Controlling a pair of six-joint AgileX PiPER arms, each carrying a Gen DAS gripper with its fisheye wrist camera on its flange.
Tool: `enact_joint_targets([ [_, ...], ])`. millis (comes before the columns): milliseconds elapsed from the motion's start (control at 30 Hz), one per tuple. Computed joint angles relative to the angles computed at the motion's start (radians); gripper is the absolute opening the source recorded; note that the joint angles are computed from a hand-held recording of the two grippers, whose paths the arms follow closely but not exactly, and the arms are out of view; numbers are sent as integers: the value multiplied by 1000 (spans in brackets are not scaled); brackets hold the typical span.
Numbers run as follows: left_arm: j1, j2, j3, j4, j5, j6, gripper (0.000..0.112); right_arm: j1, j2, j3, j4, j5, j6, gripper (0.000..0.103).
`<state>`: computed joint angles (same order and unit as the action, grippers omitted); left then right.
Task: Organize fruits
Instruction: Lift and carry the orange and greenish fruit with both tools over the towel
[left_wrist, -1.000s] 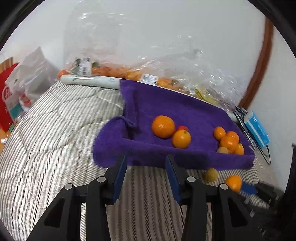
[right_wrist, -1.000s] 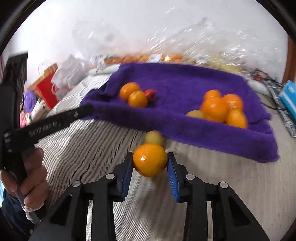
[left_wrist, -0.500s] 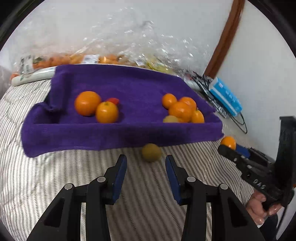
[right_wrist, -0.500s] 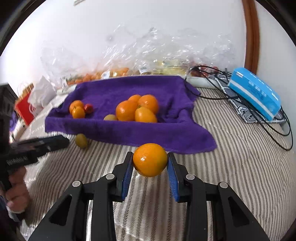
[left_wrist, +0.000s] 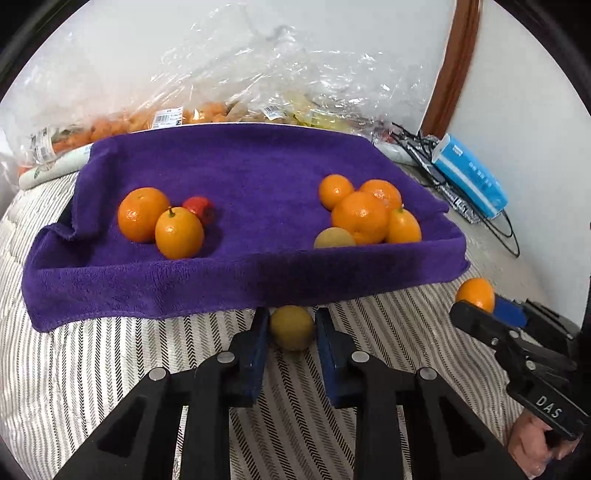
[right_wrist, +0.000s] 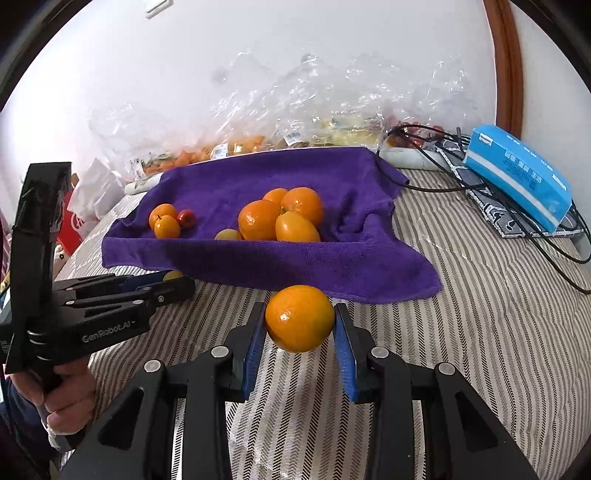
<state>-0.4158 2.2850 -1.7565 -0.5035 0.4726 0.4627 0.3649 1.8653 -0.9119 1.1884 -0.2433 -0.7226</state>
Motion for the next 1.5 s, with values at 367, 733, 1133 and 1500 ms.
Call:
enact_joint_targets([
  [367,17,8,-3,-58,2,12,24,-2,-1,1,-31,3,32,36],
  [733,17,-91,172,-446,-113,461,24,-3,-3,8,-84,0,101,36],
  [1133,28,-136,251,-734,-157,717,24,-1,-10,22,-128,-16,159,36],
  [1500,31,-154,282,-837,-166,822,24,-1,-18,38,-183,-34,225,36],
])
